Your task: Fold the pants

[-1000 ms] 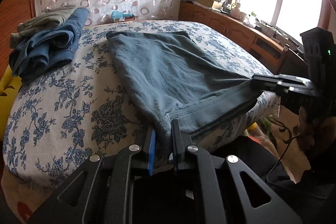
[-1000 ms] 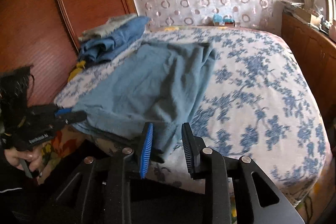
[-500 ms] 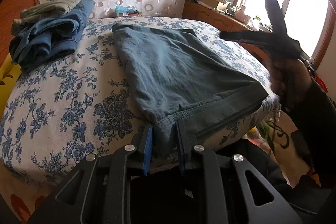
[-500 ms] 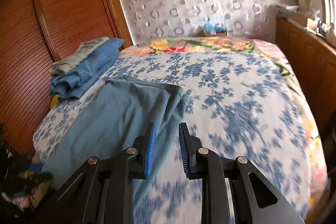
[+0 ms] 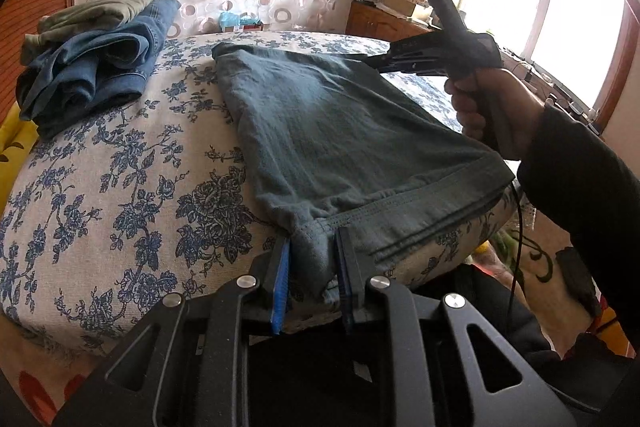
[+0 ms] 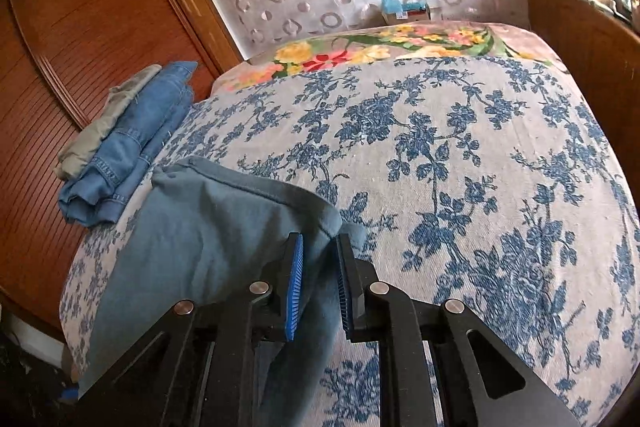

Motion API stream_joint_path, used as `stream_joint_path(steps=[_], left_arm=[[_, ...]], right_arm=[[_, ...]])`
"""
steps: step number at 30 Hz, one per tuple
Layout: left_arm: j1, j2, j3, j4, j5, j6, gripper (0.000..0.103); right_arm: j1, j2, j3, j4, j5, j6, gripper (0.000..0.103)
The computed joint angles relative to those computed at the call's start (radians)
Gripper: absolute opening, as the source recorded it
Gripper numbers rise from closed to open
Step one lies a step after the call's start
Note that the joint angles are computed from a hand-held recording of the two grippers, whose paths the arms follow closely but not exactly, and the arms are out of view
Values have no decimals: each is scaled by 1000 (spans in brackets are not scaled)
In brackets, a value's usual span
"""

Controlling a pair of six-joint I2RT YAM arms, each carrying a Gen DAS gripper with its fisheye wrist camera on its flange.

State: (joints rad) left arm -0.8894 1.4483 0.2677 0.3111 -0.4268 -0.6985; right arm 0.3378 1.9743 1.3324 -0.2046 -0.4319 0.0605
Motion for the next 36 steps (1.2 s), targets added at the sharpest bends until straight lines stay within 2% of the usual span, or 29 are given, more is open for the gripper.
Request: stream_joint_path(steps=[2, 6, 11, 13, 15, 19, 26, 28, 30, 36], left_arm=[[-1, -1, -2, 3, 0, 1, 22], [-2, -2, -1, -1, -1, 1, 22], [-2, 1, 1, -1, -2, 3, 22], [-1, 0, -1, 2, 0, 4, 22], [0, -1, -1, 2, 2, 5, 22], [1, -3, -1, 0, 2, 6, 22], [-4, 2, 5, -9, -5, 2, 22], [-3, 2, 5, -9, -4, 3, 22], [-3, 1, 6, -11, -2, 3, 22], [0, 4, 8, -11, -2, 6, 22]], right_arm=[[3, 8, 22, -19, 7, -2, 2], [21, 5, 55, 2, 128, 22, 1], [19, 16, 119, -41, 157, 32, 2], [33, 28, 148, -74, 194, 7, 12], [46, 20, 142, -80, 219, -1, 15], [54, -99, -10, -12, 198, -24, 15], [82, -434, -435, 86, 154, -91, 15], [85, -527, -534, 98, 158, -95, 21], [91, -603, -616, 102, 149, -82, 35], [129, -759, -743, 68, 179, -25, 37]])
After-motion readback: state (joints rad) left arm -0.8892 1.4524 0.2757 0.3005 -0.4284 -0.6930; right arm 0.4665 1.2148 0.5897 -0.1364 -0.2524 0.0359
